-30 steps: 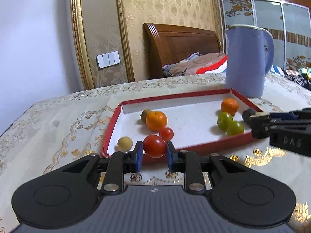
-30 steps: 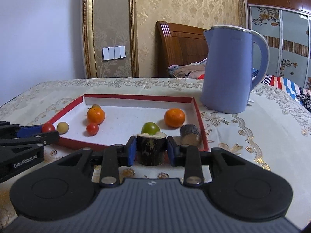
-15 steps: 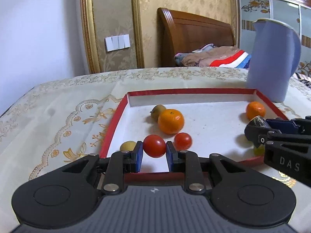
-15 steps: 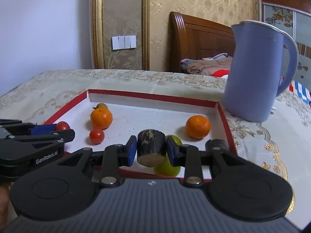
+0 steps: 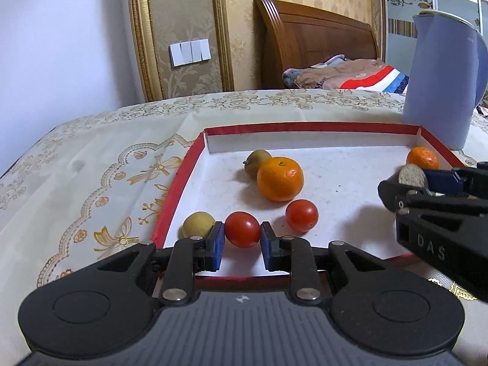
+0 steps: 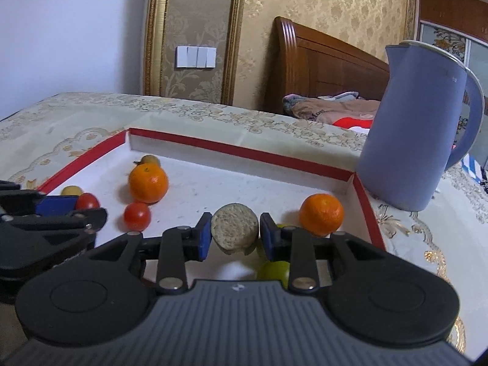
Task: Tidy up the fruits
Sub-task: 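Open the right gripper to drop the log piece while the left gripper releases the red tomato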
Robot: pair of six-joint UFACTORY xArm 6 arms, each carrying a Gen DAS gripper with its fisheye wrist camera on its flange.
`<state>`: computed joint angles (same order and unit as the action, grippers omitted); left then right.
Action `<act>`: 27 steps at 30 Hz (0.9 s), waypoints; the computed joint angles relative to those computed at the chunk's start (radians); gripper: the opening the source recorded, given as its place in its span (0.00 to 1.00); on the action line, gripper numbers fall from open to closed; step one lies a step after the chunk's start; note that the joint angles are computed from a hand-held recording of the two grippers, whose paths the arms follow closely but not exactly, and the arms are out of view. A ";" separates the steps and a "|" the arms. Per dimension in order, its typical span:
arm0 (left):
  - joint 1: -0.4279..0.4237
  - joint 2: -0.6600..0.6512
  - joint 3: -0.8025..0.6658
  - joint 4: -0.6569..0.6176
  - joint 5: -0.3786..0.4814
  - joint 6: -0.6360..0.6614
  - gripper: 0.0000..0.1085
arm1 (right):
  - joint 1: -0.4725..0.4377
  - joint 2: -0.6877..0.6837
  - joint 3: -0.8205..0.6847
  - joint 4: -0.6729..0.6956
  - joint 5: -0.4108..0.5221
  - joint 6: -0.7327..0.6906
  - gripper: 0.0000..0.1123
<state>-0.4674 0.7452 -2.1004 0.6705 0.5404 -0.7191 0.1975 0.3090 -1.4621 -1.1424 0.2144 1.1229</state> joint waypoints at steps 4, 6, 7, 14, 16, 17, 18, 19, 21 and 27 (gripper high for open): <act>0.004 0.000 0.003 -0.016 -0.007 0.002 0.23 | 0.006 0.019 -0.030 -0.058 0.042 0.043 0.29; 0.007 -0.001 0.006 -0.033 -0.014 0.008 0.23 | 0.011 0.024 -0.038 -0.100 0.067 0.080 0.30; 0.007 0.000 0.003 -0.040 -0.012 0.010 0.23 | 0.009 0.020 -0.034 -0.110 0.065 0.095 0.30; 0.008 -0.007 0.019 -0.021 -0.019 -0.017 0.23 | 0.013 -0.002 -0.009 -0.149 0.068 0.143 0.55; 0.007 -0.013 0.028 -0.007 -0.020 -0.032 0.23 | 0.010 -0.011 0.001 -0.156 0.059 0.163 0.57; 0.008 -0.020 0.039 0.003 -0.027 -0.043 0.23 | 0.008 -0.018 0.008 -0.165 0.060 0.178 0.61; 0.009 -0.030 0.054 0.013 -0.035 -0.050 0.23 | 0.007 -0.025 0.017 -0.171 0.058 0.190 0.65; 0.010 -0.038 0.065 0.022 -0.041 -0.060 0.23 | 0.005 -0.033 0.025 -0.182 0.058 0.207 0.66; 0.009 -0.053 0.086 0.062 -0.048 -0.096 0.23 | 0.001 -0.053 0.044 -0.219 0.052 0.266 0.68; 0.010 -0.110 0.167 0.142 -0.082 -0.193 0.23 | -0.007 -0.116 0.106 -0.307 0.036 0.394 0.78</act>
<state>-0.4578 0.6349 -1.9335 0.8121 0.4583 -0.9116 0.1907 0.1934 -1.3558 -1.4492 0.2500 1.5174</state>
